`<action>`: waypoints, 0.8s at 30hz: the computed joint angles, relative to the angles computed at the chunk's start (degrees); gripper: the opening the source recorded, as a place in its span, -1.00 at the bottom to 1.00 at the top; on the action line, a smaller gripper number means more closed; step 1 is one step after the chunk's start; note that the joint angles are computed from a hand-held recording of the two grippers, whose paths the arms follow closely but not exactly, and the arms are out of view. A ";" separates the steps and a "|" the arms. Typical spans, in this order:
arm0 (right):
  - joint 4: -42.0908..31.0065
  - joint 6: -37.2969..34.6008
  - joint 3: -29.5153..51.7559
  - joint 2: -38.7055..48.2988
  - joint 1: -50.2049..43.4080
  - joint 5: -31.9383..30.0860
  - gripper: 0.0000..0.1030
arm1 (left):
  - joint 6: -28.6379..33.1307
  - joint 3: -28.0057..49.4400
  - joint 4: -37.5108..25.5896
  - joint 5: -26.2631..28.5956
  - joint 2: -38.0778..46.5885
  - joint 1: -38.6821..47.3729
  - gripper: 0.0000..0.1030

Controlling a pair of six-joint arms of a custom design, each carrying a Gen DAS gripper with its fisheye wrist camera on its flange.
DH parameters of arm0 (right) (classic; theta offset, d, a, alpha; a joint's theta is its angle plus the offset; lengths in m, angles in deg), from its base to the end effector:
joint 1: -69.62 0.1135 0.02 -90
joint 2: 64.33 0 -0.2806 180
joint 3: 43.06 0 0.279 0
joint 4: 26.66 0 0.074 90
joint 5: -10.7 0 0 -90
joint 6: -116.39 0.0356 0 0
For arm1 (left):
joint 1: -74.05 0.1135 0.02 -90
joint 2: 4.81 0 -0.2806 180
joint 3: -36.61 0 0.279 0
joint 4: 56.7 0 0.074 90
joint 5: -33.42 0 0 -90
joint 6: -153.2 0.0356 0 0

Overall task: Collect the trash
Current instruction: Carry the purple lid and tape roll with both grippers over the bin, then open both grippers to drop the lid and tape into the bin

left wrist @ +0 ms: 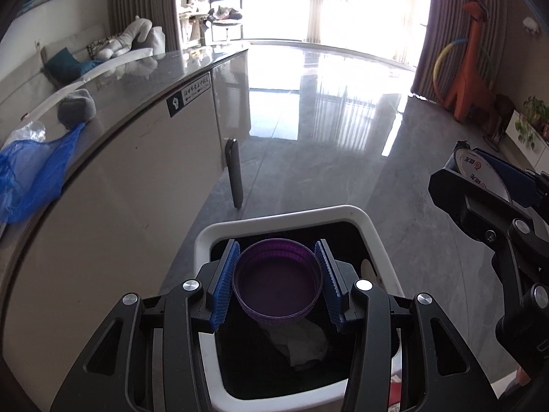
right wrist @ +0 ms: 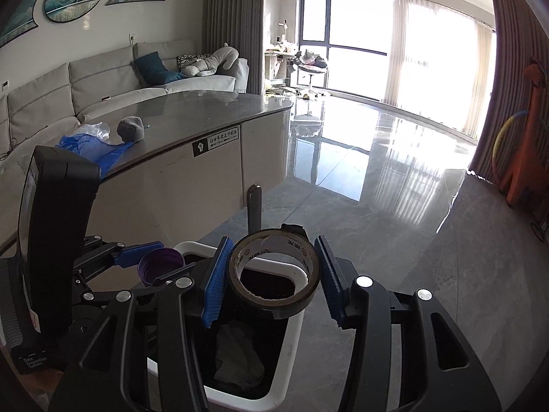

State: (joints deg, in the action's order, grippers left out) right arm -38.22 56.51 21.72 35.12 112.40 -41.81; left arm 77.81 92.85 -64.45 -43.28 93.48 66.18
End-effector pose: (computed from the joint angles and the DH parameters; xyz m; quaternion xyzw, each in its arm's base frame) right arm 0.2835 0.2329 0.1577 0.0222 0.8866 -0.0302 0.4611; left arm 0.3335 -0.0544 0.1213 0.2208 0.9071 -0.0885 0.3472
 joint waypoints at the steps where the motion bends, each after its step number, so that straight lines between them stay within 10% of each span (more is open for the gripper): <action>1: -0.02 0.16 -0.18 0.07 -0.24 -0.20 -0.03 | -0.19 0.33 -0.16 -0.39 0.53 -0.47 -0.10; 2: -0.10 0.25 -0.40 -0.01 -0.40 -0.28 -0.03 | -0.44 0.90 -0.70 -0.96 1.26 -0.93 -0.09; 4: -0.09 0.32 -0.62 0.11 -0.83 -0.32 -0.03 | -1.36 3.50 -3.72 -4.26 4.23 -2.17 0.93; 24: 2.50 1.04 -0.56 2.16 -2.75 -4.09 -0.03 | -0.91 2.64 -0.69 -15.03 3.39 -0.41 0.91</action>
